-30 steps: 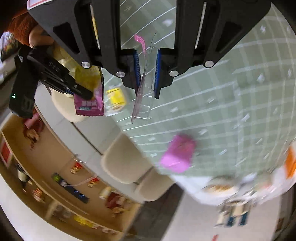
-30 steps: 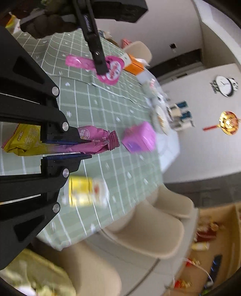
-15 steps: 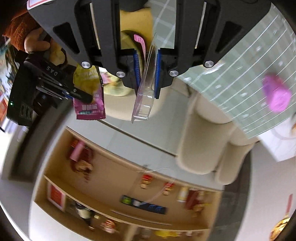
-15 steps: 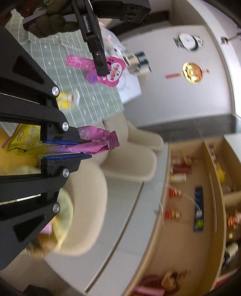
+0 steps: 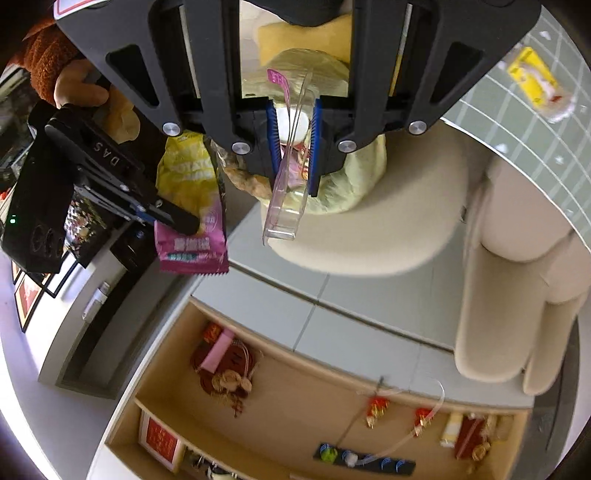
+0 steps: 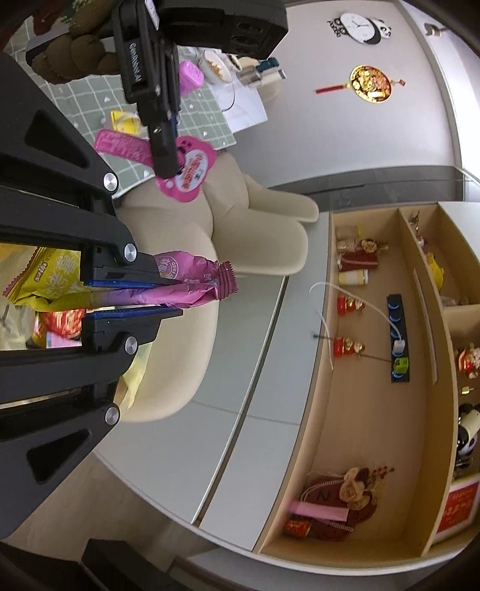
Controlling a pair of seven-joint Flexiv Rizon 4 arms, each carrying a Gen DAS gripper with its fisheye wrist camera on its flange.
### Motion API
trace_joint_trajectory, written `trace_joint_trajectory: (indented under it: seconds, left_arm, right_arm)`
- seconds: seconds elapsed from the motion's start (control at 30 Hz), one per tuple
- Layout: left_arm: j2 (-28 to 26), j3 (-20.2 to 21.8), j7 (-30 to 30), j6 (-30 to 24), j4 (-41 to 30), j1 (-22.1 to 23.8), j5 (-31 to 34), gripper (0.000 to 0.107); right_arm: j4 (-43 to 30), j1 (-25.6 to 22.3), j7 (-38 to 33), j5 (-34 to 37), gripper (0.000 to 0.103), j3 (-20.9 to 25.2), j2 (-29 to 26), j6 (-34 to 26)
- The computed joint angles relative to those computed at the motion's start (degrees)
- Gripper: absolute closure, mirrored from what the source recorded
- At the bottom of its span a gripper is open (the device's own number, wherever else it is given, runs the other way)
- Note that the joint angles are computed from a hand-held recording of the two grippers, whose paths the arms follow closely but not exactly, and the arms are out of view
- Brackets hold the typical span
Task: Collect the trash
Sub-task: 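Carry the clear tray and pink chip bag over the yellow-lined bin, then open the left tool to drop the clear tray while the right tool releases the chip bag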
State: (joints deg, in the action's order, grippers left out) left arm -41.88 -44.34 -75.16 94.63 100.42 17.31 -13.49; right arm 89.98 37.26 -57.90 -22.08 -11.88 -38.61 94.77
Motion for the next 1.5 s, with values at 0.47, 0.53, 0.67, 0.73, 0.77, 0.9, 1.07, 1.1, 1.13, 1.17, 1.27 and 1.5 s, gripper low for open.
trace_joint_trajectory:
  seconds: [0.47, 0.53, 0.67, 0.73, 0.77, 0.9, 1.07, 1.1, 1.13, 1.17, 1.27, 1.5]
  left_arm:
    - [-10.1, 5.1, 7.3, -13.9, -15.7, -9.9, -10.1, 0.094]
    - [-11.8, 7.0, 8.4, -15.7, -19.7, -12.4, -11.1, 0.094]
    - [-13.2, 11.6, 8.7, -19.5, -24.5, -16.0, -13.3, 0.075]
    - [-12.7, 13.1, 8.9, -18.6, -24.1, -16.6, -14.7, 0.073]
    - [-12.1, 13.0, 9.4, -17.7, -23.0, -16.2, -15.6, 0.072]
    - [-7.8, 13.4, 10.6, -11.5, -15.4, -14.3, -18.2, 0.071]
    - [-2.9, 12.4, 8.9, -4.2, -6.0, -10.9, -17.2, 0.066]
    - [-2.0, 11.7, 7.9, -2.9, -3.7, -9.7, -16.9, 0.066]
    - [-1.2, 11.4, 6.7, -1.5, -1.9, -9.0, -16.6, 0.066]
    - [-0.6, 11.5, 5.5, -0.4, -0.4, -8.5, -16.1, 0.066]
    - [2.4, 13.8, 1.1, 3.3, 4.7, -8.5, -15.2, 0.066]
    - [12.0, 16.9, -9.1, 10.7, 19.8, -5.5, -12.6, 0.066]
  right_arm:
    - [-0.3, -1.6, 3.1, -1.0, 0.093, -2.5, -1.4, -3.5]
    - [-0.7, -1.9, 3.7, -1.4, 0.093, -2.9, -1.7, -3.9]
    - [-2.0, -3.4, 4.3, -2.3, 0.093, -1.7, -2.4, -5.2]
    - [-3.1, -5.0, 3.7, -2.6, 0.093, 0.4, -3.1, -6.2]
    - [-4.1, -6.6, 2.8, -2.6, 0.093, 2.7, -3.7, -7.0]
    - [-9.4, -11.6, -2.7, -2.4, 0.093, 11.1, -6.9, -12.7]
    - [-18.2, -14.6, -13.7, -0.7, 0.093, 18.7, -12.8, -21.7]
    - [-20.2, -15.2, -16.0, 0.3, 0.093, 20.3, -14.0, -23.7]
    - [-22.6, -15.7, -18.5, 1.3, 0.093, 21.9, -15.5, -26.2]
    - [-24.6, -16.0, -20.5, 2.4, 0.093, 23.1, -16.7, -28.3]
    - [-30.7, -16.6, -25.8, 5.7, 0.093, 26.3, -20.4, -36.3]
    - [-34.0, -14.0, -25.6, 11.2, 0.093, 22.7, -21.9, -42.4]
